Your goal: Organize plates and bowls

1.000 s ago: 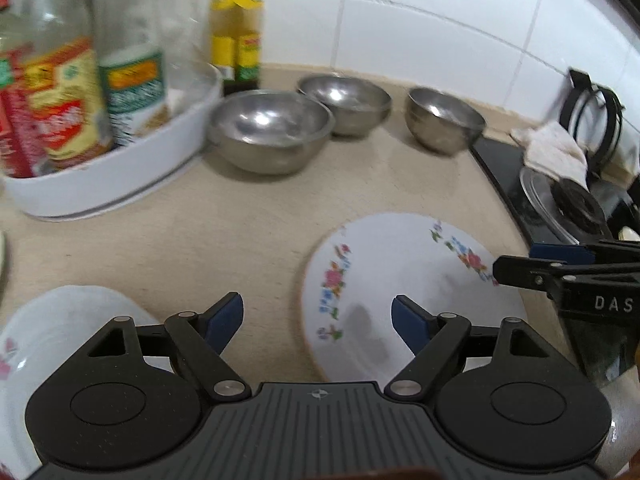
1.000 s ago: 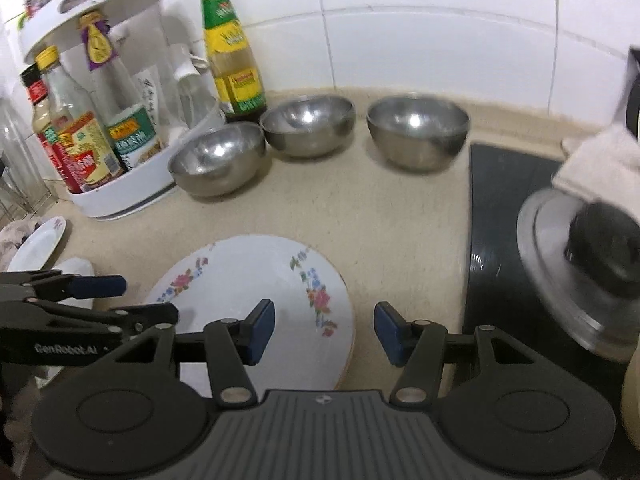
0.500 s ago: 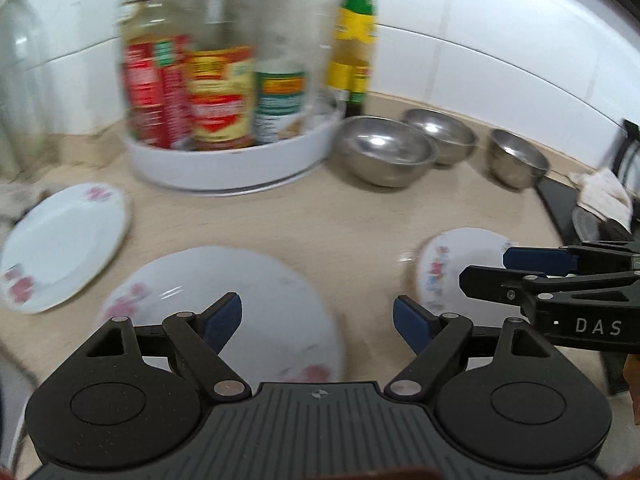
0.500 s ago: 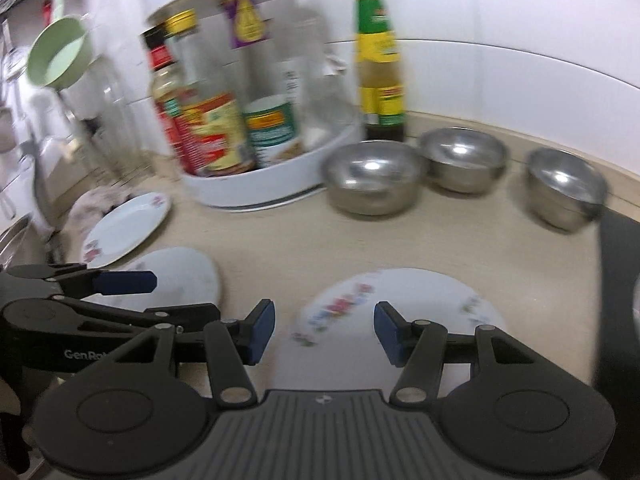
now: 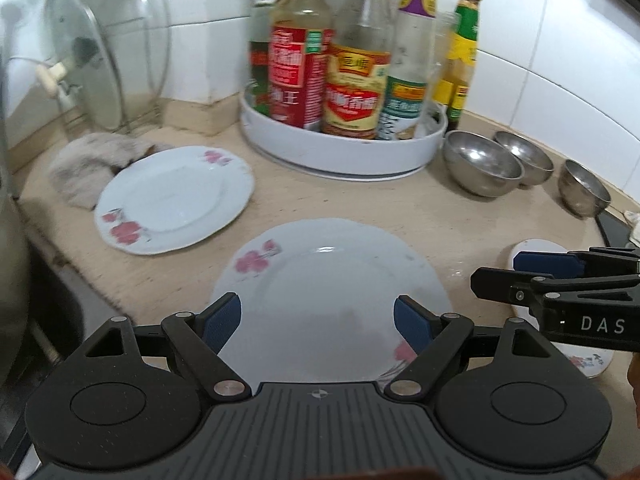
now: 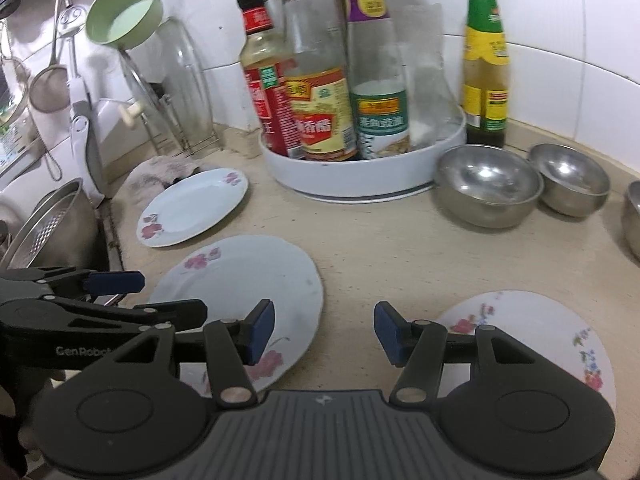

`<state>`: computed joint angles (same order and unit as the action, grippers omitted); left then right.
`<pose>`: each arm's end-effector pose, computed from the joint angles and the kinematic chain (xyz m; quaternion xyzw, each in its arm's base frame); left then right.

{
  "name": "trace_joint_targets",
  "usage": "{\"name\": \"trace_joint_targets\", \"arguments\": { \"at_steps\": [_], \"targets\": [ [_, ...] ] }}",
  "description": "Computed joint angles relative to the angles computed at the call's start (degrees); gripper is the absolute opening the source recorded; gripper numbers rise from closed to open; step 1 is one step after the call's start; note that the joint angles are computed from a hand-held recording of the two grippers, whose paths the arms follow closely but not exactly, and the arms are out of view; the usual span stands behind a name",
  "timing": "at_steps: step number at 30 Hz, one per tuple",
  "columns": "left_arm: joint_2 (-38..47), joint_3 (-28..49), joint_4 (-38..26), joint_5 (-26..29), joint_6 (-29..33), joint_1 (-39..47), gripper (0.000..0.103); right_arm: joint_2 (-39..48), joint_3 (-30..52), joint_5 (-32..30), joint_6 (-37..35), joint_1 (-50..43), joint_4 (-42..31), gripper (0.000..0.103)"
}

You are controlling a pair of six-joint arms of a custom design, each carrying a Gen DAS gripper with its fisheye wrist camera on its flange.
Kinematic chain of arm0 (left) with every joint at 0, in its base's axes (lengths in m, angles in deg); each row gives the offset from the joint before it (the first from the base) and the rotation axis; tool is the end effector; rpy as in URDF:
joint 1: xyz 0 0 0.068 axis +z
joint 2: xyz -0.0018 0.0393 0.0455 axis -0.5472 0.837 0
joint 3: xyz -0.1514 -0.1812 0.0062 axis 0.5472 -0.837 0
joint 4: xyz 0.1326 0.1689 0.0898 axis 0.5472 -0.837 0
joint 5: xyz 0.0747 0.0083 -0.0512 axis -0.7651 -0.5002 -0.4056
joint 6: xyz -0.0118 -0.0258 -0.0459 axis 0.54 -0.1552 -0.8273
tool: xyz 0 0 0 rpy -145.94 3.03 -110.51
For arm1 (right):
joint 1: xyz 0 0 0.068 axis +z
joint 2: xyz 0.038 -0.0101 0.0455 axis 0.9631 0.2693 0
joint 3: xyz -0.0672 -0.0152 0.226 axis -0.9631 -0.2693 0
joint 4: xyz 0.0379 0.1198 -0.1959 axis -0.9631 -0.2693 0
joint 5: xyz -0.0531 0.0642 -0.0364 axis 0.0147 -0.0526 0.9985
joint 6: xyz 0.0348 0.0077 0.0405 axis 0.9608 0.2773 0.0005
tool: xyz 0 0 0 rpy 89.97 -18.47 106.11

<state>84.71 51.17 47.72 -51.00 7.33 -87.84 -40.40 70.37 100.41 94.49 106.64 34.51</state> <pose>0.1803 -0.2276 0.2180 0.0977 0.9190 -0.0695 0.3755 0.1535 0.0890 0.1876 -0.0554 0.8934 0.1156 0.4305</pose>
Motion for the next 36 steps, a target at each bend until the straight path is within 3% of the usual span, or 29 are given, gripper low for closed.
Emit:
{"name": "trace_joint_targets", "arguments": {
  "at_steps": [13, 23, 36],
  "targets": [
    [-1.4, -3.0, -2.0, -2.7, -5.2, -0.1, 0.09, 8.9, 2.1, -3.6, -2.9, -0.5, 5.3, 0.053],
    [2.5, -4.5, 0.4, -1.3, -6.8, 1.8, 0.09, 18.5, 2.8, -9.4, -4.7, -3.9, 11.5, 0.053],
    [3.6, -6.2, 7.2, 3.6, -0.5, 5.5, 0.093, 23.9, 3.2, -14.8, -3.9, -6.4, 16.6, 0.054]
  ]
}}
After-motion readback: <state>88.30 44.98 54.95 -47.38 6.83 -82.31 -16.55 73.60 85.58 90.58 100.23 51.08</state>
